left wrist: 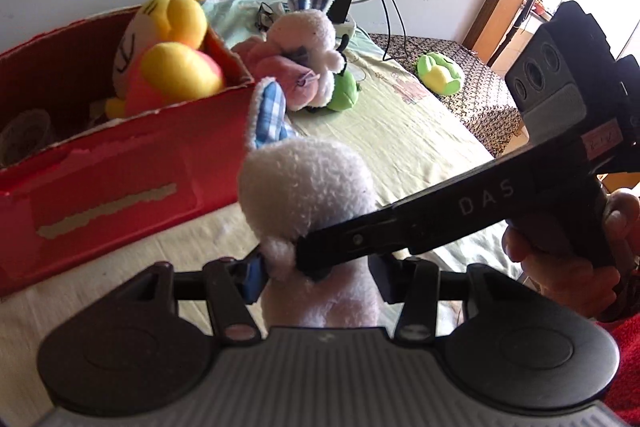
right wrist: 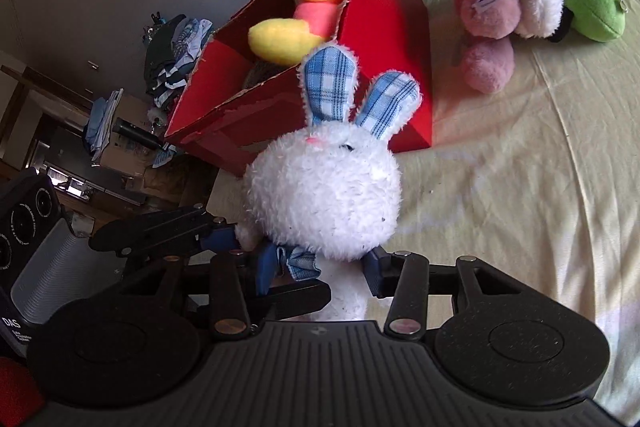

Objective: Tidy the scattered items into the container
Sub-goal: 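Lift the bunny with both grippers and carry it over the red box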

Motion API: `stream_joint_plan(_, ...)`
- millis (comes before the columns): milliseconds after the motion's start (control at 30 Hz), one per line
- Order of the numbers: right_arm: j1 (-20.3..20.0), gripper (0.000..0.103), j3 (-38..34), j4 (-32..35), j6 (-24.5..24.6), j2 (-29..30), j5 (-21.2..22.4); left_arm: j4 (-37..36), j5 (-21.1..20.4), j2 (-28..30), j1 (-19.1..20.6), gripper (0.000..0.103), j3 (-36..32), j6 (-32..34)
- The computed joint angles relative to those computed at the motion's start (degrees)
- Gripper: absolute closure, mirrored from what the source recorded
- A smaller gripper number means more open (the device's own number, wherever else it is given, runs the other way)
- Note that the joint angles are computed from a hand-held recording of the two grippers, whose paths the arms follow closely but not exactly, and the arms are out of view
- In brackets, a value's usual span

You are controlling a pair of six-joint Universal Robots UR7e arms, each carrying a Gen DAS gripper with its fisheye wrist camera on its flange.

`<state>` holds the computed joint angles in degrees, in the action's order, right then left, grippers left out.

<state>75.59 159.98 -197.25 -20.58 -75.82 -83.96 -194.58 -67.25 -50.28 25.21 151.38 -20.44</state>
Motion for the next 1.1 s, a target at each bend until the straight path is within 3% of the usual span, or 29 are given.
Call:
stream_joint_plan(100, 4.8, 0.056, -1.2, -6.4, 4.1, 7.2, -1.5, 2.9, -0.7, -6.4, 1.8, 0.054, 2.7, 3.6)
stream_joint_plan(267, 10.5, 0.056, -3.2, -10.8, 8.7, 13.6, -2.1, 9.3, -1.4, -18.1, 3.9, 0.054, 6.4, 6.6)
stream_joint_plan(533, 17.7, 0.056, -8.0, -9.7, 11.4, 15.7, -1.5, 22.0, 0.6, -37.1, 4.3, 0.054, 8.3, 8.8)
stream_joint_plan(733, 18.8, 0.056, -11.3, -7.4, 11.4, 15.8, 1.0, 22.2, 4.0, -41.7, 4.2, 0.054, 8.0, 9.7)
stream_joint_plan(1100, 20.0, 0.056, -17.6, -4.9, 10.7, 18.5, 3.7, 19.6, 8.3, -41.4, 8.4, 0.054, 4.7, 15.3)
